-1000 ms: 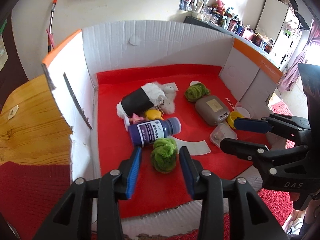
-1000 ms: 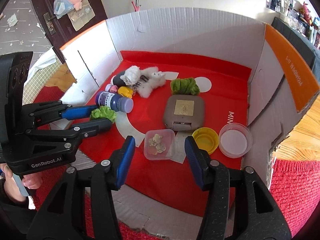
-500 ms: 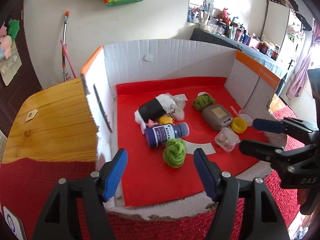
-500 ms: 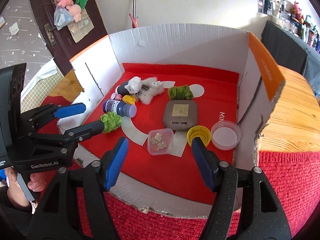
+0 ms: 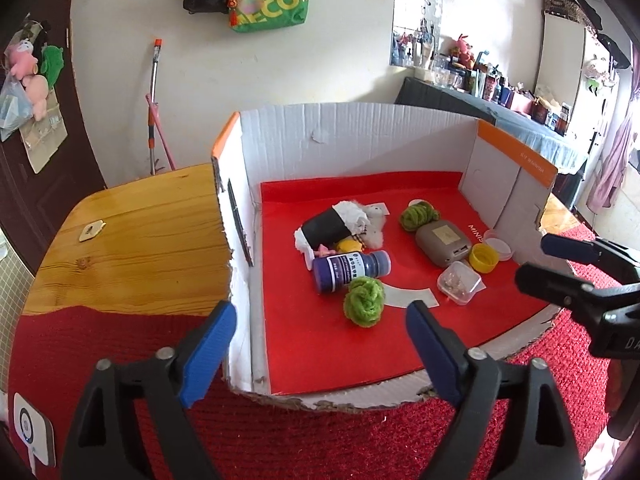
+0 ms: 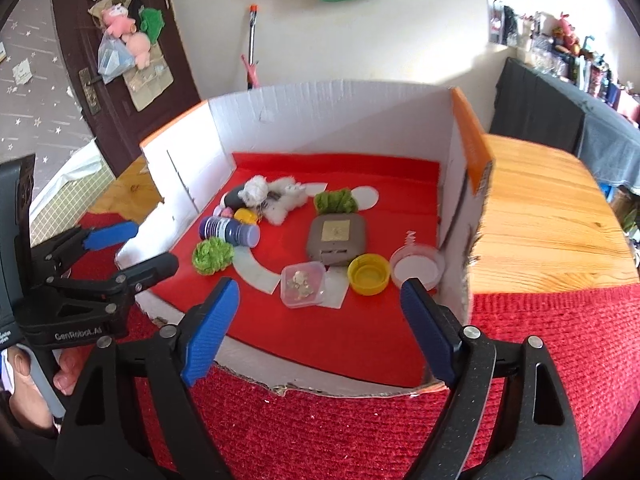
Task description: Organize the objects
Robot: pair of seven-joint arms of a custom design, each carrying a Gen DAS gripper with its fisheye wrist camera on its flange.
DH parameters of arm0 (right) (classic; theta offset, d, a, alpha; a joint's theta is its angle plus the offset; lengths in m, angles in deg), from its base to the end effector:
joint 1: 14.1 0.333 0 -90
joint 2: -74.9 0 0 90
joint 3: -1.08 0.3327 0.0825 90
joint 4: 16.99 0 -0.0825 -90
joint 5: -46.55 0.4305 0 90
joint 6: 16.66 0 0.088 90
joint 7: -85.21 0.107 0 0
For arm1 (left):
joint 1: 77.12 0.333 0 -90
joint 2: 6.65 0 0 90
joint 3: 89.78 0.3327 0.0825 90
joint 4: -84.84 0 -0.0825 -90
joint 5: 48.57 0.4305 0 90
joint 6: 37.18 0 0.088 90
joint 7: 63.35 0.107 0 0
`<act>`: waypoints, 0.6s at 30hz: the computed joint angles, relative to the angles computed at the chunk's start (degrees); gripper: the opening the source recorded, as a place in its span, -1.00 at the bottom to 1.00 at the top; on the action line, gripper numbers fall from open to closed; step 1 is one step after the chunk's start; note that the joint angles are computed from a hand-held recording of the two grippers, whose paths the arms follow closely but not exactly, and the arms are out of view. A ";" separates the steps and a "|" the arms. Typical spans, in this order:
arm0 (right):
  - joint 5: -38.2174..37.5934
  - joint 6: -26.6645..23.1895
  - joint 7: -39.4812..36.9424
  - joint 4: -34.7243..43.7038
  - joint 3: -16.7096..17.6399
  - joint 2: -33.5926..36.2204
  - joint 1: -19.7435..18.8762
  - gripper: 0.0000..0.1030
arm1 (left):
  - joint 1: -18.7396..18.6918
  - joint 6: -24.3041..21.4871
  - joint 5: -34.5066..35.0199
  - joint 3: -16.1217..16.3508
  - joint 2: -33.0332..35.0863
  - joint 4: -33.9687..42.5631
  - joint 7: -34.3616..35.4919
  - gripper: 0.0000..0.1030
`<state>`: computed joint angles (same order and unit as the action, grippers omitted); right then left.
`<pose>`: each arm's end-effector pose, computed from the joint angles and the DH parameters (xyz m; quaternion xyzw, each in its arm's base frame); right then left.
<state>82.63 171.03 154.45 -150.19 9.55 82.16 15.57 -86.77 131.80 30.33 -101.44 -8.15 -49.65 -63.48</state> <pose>0.4975 0.3133 0.3524 -0.7572 0.5240 -0.1493 0.3603 0.4821 -0.2576 0.3601 -0.6189 0.6817 -0.2904 0.2605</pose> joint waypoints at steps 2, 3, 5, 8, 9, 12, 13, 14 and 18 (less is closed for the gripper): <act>0.42 1.61 0.20 -0.57 -2.37 -0.35 2.69 0.61 | -0.22 -1.30 1.71 -0.33 -0.74 -0.28 -2.07 0.85; 1.68 2.36 -0.48 -0.73 -5.28 -0.49 5.90 0.61 | -0.29 -1.79 2.94 -0.49 -1.20 -0.46 -3.43 0.90; 5.94 3.60 -3.64 -0.67 -10.02 -0.67 11.56 0.67 | -0.39 -2.82 5.51 -0.84 -2.22 -0.92 -6.34 1.00; 10.88 6.30 -7.52 -0.71 -10.95 -0.79 13.78 0.70 | -0.58 -4.56 7.96 -1.38 -3.79 -1.71 -9.34 1.00; 11.50 7.18 -7.80 -0.86 -10.14 -0.92 13.25 0.71 | -0.58 -4.67 8.05 -1.42 -4.05 -1.86 -9.66 1.00; 7.81 8.95 -3.64 -2.00 -5.52 -1.17 8.50 0.73 | -0.47 -4.33 7.50 -1.42 -4.20 -2.10 -9.65 1.00; 7.46 9.47 -3.08 -2.21 -4.45 -1.15 7.53 0.73 | -0.45 -4.44 7.58 -1.48 -4.34 -2.26 -9.95 1.00; 7.10 9.93 -2.73 -2.41 -3.45 -1.14 6.63 0.73 | -0.43 -4.58 7.67 -1.53 -4.39 -2.34 -10.28 1.00; 8.89 11.83 -3.76 -2.54 -0.70 -0.71 4.57 0.73 | -0.48 -5.57 7.92 -1.77 -4.48 -2.62 -11.83 1.00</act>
<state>91.52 182.86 150.69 -152.73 8.86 81.45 20.14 -87.25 126.22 38.26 -103.22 -12.63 -52.27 -75.31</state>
